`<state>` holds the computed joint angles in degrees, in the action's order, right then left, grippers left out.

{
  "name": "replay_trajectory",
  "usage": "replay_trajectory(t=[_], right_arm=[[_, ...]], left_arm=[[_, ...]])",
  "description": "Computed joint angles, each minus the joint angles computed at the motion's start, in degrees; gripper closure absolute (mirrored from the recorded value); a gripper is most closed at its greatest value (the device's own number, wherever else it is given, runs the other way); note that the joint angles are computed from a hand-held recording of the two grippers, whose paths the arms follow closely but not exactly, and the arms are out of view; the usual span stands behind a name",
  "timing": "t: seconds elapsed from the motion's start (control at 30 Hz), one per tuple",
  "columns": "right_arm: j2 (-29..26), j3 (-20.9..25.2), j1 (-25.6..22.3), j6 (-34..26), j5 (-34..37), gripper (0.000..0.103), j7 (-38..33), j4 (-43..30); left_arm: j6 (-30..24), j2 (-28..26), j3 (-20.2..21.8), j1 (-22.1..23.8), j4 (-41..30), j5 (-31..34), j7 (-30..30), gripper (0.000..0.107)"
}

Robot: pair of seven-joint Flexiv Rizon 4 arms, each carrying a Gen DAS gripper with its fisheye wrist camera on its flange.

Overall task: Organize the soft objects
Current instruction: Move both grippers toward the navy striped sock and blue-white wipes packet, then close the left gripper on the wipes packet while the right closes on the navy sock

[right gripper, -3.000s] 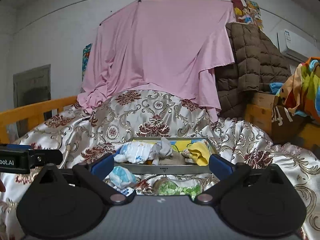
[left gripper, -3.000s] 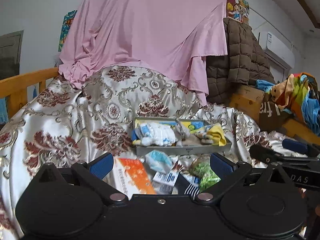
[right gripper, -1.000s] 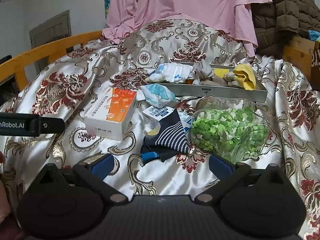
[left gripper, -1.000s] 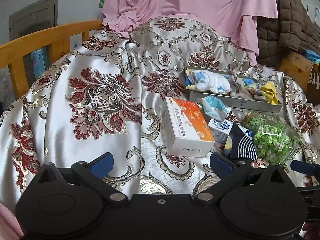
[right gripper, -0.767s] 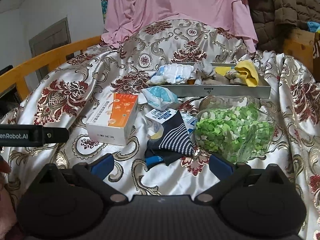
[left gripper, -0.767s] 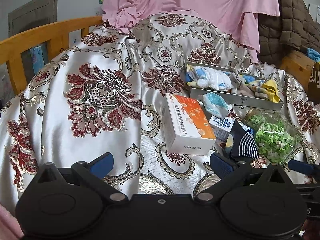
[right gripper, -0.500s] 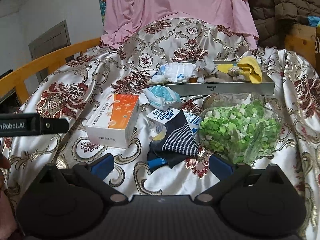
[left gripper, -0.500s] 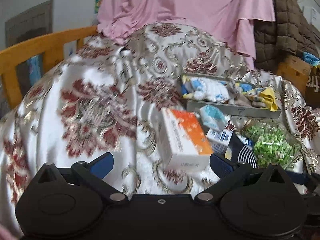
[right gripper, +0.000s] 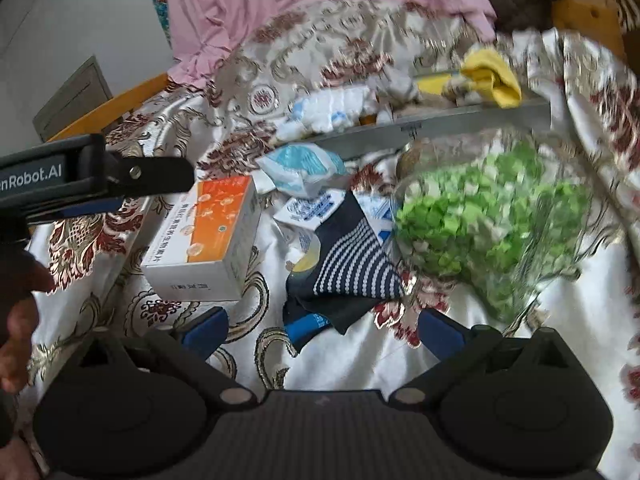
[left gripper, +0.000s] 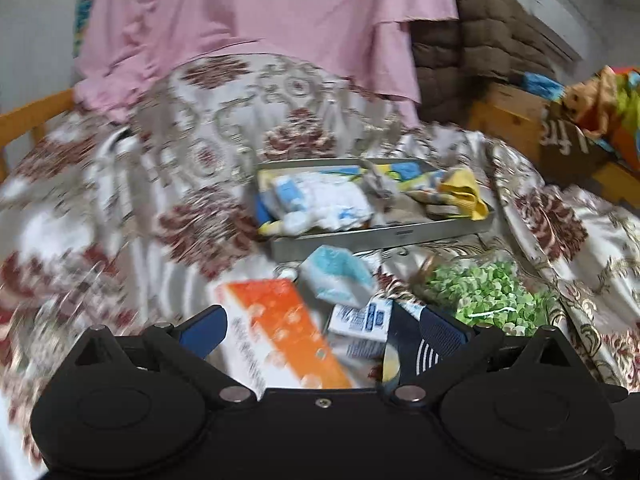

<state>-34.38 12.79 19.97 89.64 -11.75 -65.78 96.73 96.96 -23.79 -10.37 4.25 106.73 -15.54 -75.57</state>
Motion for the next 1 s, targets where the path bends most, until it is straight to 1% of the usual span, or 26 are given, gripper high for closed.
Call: replay_trajectory(t=[0.03, 0.07, 0.13, 0.17, 0.2, 0.27, 0.37, 0.43, 0.5, 0.6, 0.77, 0.87, 0.97, 1.0], right_arm=[[-0.8, 2.5, -1.8, -1.4, 0.6, 0.0, -0.5, -1.3], [-1.3, 3.9, -2.8, -2.3, 1.4, 0.0, -0.7, -2.2], [-2.3, 5.5, -3.9, -2.7, 2.9, 0.0, -1.1, -3.6], [-2.7, 5.9, -4.1, -2.8, 3.5, 0.0, -1.2, -4.3], [-3.2, 6.3, -4.5, -2.7, 4.3, 0.0, -1.2, -4.9], [-4.1, 6.8, -4.8, -2.5, 5.5, 0.0, -0.8, -6.0], [-5.0, 6.3, -4.3, -3.3, 6.2, 0.0, -0.3, -7.5], [-5.7, 6.7, -4.5, -3.5, 6.3, 0.0, -0.9, -8.5], [-6.4, 7.1, -4.5, -4.4, 6.4, 0.0, -1.4, -9.6], [-7.3, 8.4, -5.2, -5.2, 7.4, 0.0, -2.7, -11.1], [-7.8, 8.0, -4.8, -5.2, 8.9, 0.0, -2.3, -12.1], [-7.7, 6.9, -3.9, -5.0, 8.7, 0.0, -2.4, -12.2], [-7.7, 6.0, -3.3, -4.5, 8.6, 0.0, -2.1, -12.2], [-7.8, 6.0, -3.3, -4.4, 8.6, 0.0, -2.0, -12.3]], left_arm=[[-0.6, -0.8, -2.4, 2.0, -1.1, 0.6, 1.9, 0.005], [-1.6, -1.9, -5.0, 4.2, -2.7, 1.1, 4.3, 0.005], [-3.5, -4.4, -9.4, 7.6, -5.8, 1.2, 8.9, 0.005], [-5.0, -5.4, -10.5, 8.4, -7.2, 0.8, 10.9, 0.005], [-7.6, -6.5, -9.6, 7.7, -9.6, 0.4, 12.3, 0.005], [-12.7, -8.3, -6.3, 5.2, -13.9, -0.3, 13.3, 0.005], [-20.9, -11.5, -2.7, 2.5, -21.0, -1.3, 14.9, 0.005], [-23.7, -13.3, -0.3, 0.7, -24.5, -1.9, 15.1, 0.005], [-28.1, -15.2, 2.0, -0.8, -28.4, -2.8, 14.3, 0.005], [-34.6, -17.8, 5.3, -2.5, -33.7, -3.3, 10.4, 0.005], [-40.6, -20.8, 5.3, -2.2, -39.0, -5.1, 6.4, 0.005], [-47.8, -23.1, 5.9, -2.4, -44.3, -4.7, 3.9, 0.005], [-50.6, -24.1, 5.4, -2.1, -46.4, -4.8, 3.1, 0.005], [-51.8, -24.3, 5.5, -2.1, -47.0, -4.6, 2.9, 0.008]])
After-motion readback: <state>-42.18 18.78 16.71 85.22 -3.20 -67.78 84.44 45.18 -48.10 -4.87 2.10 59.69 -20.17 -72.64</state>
